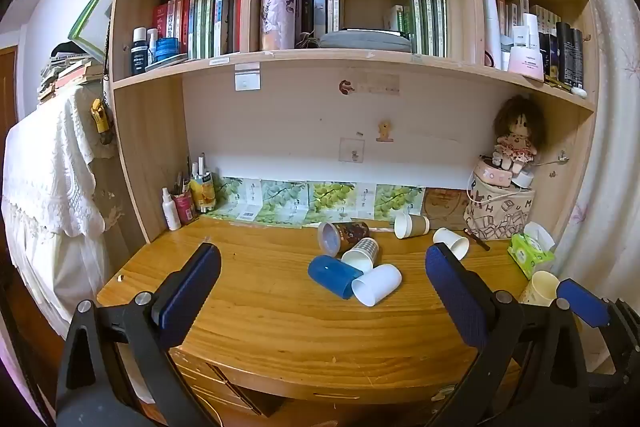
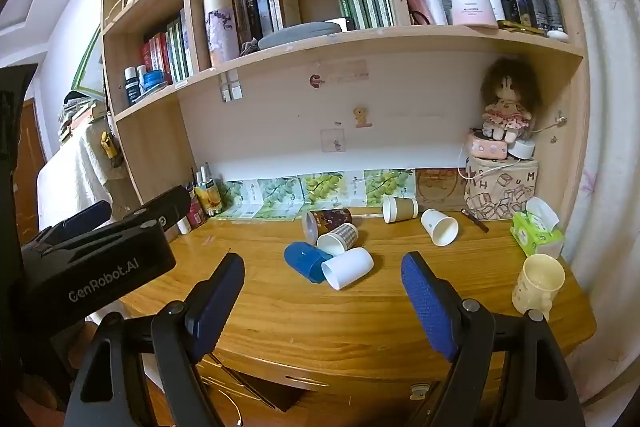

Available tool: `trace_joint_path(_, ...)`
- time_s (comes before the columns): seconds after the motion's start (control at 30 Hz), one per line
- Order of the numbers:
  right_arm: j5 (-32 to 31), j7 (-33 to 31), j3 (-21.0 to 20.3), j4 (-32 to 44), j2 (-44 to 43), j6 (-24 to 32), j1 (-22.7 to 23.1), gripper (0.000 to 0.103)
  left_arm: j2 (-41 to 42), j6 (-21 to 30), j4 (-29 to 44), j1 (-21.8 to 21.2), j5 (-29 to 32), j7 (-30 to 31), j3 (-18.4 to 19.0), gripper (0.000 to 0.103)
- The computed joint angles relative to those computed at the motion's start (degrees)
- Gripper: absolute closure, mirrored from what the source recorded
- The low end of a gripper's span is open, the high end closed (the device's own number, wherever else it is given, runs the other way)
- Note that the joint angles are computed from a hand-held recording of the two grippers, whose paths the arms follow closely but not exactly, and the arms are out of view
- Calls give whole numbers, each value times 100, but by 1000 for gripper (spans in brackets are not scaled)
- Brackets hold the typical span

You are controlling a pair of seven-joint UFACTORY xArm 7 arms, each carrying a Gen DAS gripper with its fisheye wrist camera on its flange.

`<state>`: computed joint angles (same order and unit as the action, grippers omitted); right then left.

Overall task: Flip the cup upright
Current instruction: 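Move both tools toward the cups on the desk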

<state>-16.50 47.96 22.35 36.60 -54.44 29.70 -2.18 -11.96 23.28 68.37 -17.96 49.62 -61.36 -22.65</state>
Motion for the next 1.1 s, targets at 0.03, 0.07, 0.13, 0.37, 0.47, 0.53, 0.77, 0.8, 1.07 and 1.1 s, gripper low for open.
trace_joint_path(0.03,5,-6,-12,1,-9,14,15,22,-2,-30,-6,19,56,-56,-9,1)
trace_joint_path(0.07,12,-9,-22,1,-16,23,28,22,-3,-40,-7,29,91,-89,-16,1)
trace_joint_path(0.13,23,-8,-26,12,-24,54,40,22,1,-64,-11,25,91,-91,-7,1)
trace_joint_path(0.37,66,54,-6,-44,-53,65,105,22,-77,-94,-73,-58,-207,149,83,1)
trace_joint_path(0.47,131,-13,-131,-79,-112,143,222,22,-51,20,-29,-93,-419,401,60,1)
trace_joint_path(0.53,180,-21,-124,-55,-101,238,258,22,-58,136,-13,-129,-551,519,36,1)
trace_joint_path(0.77,380,11,-209,-100,-157,576,444,22,-57,408,-80,-243,-875,783,-5,1)
trace_joint_path(0.8,407,14,-232,-108,-154,620,467,22,-52,434,-91,-278,-947,864,11,1)
trace_joint_path(1.07,611,212,-360,-148,-200,986,547,22,95,572,17,-513,-1387,1540,116,1)
trace_joint_path(1.1,616,231,-366,-143,-197,1014,542,22,105,551,19,-514,-1383,1536,117,1)
